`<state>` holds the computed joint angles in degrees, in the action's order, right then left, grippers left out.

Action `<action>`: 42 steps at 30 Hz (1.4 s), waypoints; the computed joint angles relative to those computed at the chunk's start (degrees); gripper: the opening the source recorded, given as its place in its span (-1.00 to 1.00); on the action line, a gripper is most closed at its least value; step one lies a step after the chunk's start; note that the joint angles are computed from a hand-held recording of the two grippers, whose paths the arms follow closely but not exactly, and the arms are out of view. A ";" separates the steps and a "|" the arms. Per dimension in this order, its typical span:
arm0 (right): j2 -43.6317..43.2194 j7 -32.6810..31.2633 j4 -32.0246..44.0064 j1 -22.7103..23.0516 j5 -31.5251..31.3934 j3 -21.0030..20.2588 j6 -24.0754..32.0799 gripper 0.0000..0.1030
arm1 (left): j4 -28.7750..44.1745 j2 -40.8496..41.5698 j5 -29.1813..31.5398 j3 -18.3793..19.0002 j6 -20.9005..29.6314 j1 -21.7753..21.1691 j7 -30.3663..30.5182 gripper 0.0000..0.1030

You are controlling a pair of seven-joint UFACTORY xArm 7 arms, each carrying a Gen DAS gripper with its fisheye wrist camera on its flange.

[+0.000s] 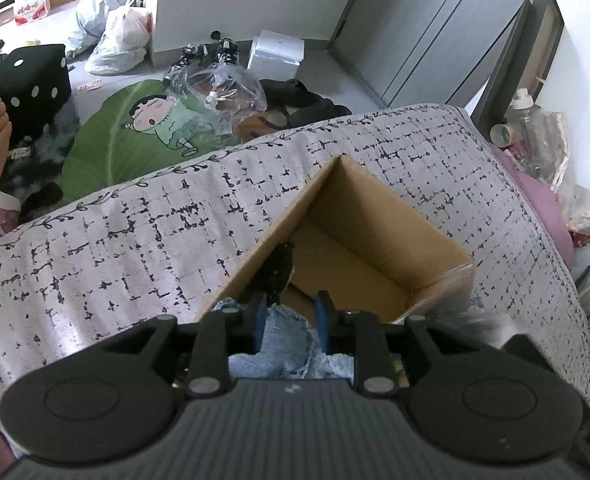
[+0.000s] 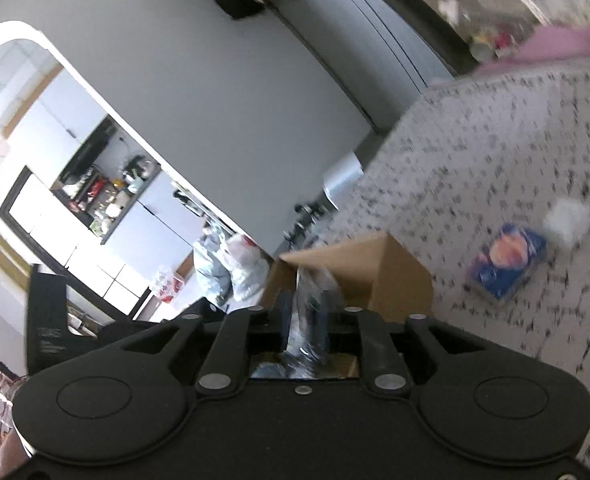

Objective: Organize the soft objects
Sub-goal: 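Open the left gripper over the box while the right gripper releases the plastic bag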

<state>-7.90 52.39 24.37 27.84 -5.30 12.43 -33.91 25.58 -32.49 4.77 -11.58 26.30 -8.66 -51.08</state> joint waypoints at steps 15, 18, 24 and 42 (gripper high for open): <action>-12.36 -2.46 -6.52 -2.07 8.98 2.56 9.01 0.02 | 2.51 -2.60 2.52 -2.66 4.85 -0.45 -1.28 0.21; -14.92 -3.19 -7.42 -2.68 9.43 2.58 12.07 0.08 | 3.05 -2.99 3.04 -3.43 5.35 -0.82 -2.09 0.24; -20.28 -4.14 -9.21 -5.02 10.02 3.96 17.77 0.29 | 4.17 -3.27 4.52 -5.42 5.22 -1.41 -4.14 0.47; -28.81 -9.83 -12.81 0.85 6.78 -10.14 23.96 0.80 | 10.87 1.44 9.58 -9.42 7.70 -4.55 -8.88 0.64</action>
<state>-36.71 42.56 11.57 28.69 1.48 2.29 -9.96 36.45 -31.06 14.36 -20.99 34.00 -13.21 -59.96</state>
